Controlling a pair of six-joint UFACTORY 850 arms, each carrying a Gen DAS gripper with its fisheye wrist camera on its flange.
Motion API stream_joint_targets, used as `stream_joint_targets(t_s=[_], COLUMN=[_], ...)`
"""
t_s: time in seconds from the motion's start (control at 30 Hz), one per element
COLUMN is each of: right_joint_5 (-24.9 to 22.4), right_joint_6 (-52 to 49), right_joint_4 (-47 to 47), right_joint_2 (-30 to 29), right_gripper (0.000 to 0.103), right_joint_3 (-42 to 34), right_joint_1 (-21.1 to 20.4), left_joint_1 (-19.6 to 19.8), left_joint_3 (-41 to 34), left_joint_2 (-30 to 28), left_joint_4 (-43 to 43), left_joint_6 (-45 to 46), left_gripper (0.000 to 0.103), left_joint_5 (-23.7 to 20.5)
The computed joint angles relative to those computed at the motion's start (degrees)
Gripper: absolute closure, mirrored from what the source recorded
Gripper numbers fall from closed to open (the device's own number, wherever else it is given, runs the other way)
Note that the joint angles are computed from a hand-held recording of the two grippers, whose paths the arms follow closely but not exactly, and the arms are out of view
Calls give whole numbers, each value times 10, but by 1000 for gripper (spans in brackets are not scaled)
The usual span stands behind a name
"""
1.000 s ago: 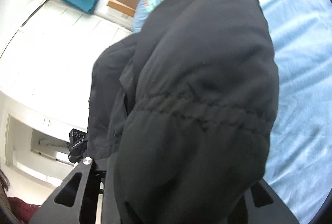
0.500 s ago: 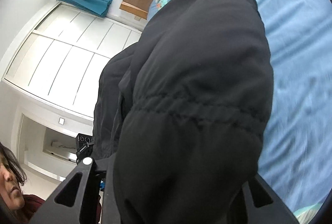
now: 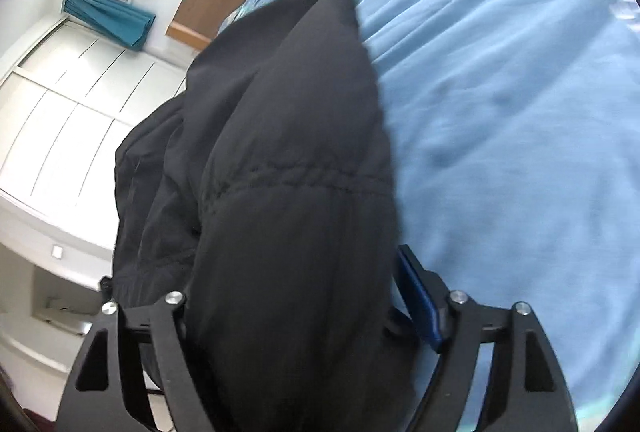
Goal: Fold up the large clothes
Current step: 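Set the bundle down on the duvet and open both grippers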
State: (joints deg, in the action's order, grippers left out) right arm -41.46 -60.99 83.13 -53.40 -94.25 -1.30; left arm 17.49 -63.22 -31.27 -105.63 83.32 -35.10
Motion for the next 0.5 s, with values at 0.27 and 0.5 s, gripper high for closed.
stream_joint_targets(t_s=[0.27,0.5], right_joint_5=[146,217], right_joint_6=[-15,-57], right_joint_4=[-37,-15], right_joint_2=[142,305], right_gripper=[25,25], right_joint_3=[145,287], right_joint_1=[7,12], left_joint_1=[18,-23], left_joint_3=[154,266], left_joint_2=[175,363], left_joint_4=[-94,-220], left_joint_6=[87,181], left_gripper=[21,5], left_joint_5=[84,170])
